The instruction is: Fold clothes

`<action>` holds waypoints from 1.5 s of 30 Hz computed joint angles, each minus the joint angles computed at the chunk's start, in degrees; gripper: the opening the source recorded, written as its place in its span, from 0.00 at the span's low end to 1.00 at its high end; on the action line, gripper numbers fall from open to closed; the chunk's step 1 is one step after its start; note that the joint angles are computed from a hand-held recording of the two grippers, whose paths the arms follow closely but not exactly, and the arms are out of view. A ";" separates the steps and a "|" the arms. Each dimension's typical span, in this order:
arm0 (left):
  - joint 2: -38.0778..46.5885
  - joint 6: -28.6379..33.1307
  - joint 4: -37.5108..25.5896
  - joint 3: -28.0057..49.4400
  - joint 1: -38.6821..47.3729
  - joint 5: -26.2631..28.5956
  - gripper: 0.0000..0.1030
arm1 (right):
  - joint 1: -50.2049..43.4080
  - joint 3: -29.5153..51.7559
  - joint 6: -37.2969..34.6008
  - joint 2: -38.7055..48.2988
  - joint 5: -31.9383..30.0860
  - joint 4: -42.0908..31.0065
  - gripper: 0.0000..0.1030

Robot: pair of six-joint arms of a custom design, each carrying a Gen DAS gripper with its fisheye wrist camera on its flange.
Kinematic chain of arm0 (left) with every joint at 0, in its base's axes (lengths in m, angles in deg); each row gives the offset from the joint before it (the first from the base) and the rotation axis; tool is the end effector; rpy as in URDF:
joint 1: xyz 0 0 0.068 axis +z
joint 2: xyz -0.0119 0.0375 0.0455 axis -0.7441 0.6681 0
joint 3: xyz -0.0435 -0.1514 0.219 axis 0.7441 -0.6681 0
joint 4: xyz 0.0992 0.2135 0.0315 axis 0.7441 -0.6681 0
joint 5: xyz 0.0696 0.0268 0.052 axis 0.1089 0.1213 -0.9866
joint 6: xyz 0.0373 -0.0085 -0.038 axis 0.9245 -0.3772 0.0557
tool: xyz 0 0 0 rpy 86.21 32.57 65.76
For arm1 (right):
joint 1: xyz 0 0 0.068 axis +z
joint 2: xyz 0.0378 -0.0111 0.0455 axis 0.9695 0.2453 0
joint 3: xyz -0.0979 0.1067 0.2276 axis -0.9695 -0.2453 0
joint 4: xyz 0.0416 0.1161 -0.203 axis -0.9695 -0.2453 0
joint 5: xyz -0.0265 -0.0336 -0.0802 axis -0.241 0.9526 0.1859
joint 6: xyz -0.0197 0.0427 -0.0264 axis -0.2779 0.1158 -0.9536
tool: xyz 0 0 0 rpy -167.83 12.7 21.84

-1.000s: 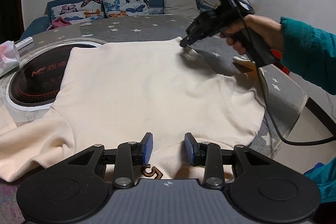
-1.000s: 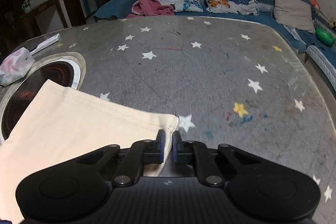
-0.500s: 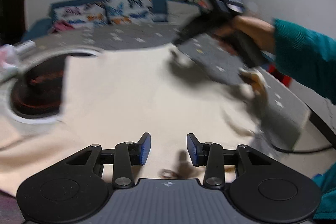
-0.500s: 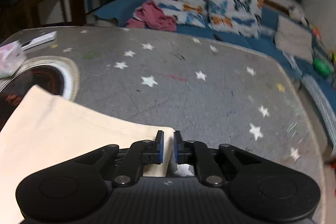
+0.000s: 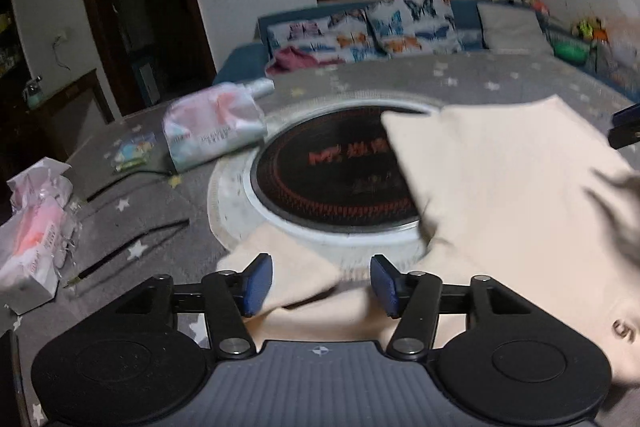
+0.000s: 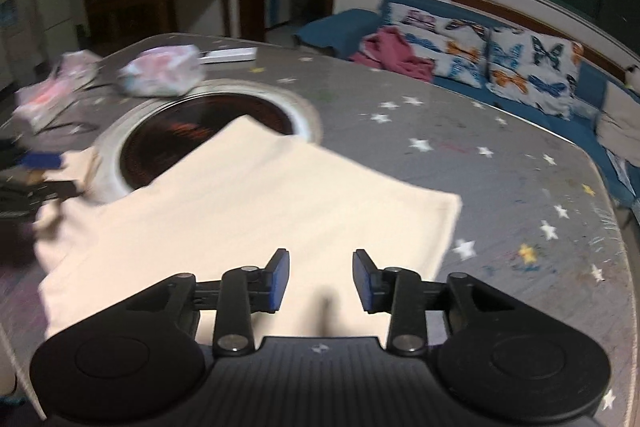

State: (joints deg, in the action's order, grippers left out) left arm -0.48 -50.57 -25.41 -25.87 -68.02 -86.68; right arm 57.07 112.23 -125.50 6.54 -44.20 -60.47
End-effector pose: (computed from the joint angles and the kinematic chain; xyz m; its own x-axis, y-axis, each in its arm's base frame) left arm 0.1674 -0.0498 0.1917 -0.6259 0.1911 -0.7562 0.1027 0.9813 0.1629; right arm 0.1969 -0.0478 0.2242 -0.5983 -0.3891 -0.7005 -0.5011 0.8638 -0.0518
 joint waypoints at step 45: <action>-14.51 -12.06 -3.75 -7.87 -7.24 4.77 0.23 | -25.32 -11.02 -20.68 -10.43 -8.40 -14.85 0.47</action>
State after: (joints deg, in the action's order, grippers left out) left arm -14.98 -62.63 -29.16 -33.74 -75.25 -81.91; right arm 31.75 101.21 -146.19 -3.89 -52.61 -75.32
